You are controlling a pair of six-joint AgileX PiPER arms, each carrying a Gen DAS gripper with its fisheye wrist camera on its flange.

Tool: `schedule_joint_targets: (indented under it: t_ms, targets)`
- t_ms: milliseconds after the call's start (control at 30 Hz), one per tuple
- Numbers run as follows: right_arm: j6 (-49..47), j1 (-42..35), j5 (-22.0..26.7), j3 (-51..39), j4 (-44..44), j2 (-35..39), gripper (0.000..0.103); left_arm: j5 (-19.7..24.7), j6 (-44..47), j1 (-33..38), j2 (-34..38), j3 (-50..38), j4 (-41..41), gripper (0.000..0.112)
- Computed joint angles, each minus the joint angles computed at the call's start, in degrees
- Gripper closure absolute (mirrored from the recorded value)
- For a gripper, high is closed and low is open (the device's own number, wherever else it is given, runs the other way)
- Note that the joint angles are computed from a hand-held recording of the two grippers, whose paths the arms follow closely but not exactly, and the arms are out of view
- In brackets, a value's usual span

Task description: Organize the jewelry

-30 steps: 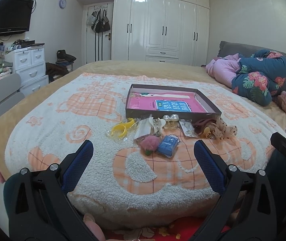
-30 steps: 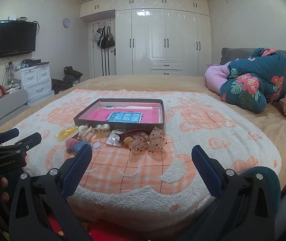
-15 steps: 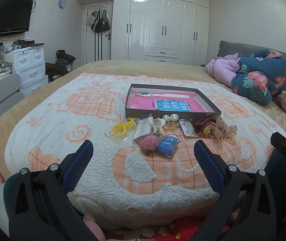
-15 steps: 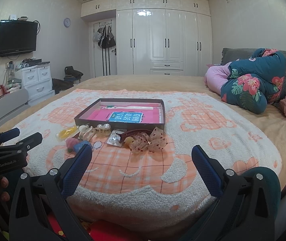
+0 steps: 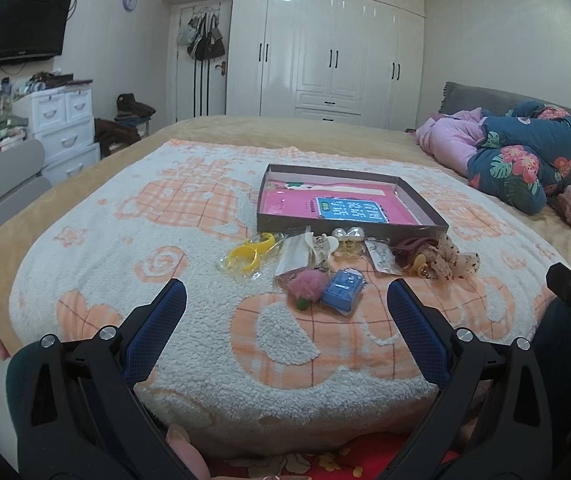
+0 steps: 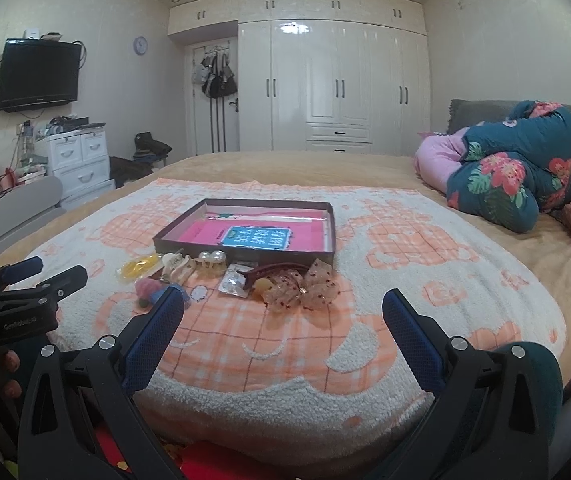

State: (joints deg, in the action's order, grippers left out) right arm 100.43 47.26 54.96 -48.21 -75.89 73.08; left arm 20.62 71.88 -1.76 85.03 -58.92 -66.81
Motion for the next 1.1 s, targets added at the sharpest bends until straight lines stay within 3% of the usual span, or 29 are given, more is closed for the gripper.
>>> schedule_joint_targets:
  t_ms: [267,633,900,1100]
  targets:
    - [-9.4,-6.5,-11.7,-4.4,4.6,3.5,0.006,0.1,-5.1,2.7,3.4,-3.7,3.6,0.020]
    - [-20.2,-13.0,-20.9,-10.5,12.2,10.1,0.006,3.8,-20.7,3.6,11.4,-14.1,18.4,0.020]
    - [-31.8,-20.4,-25.2,-15.0,22.7,14.5,0.006,7.6,-40.0,-0.1,21.7,-27.5,39.7,0.020]
    - [-40.2,-26.6,-27.0,-18.0,31.5,17.8,0.006,11.5,-48.0,-2.1,29.3,-38.2,50.6,0.020]
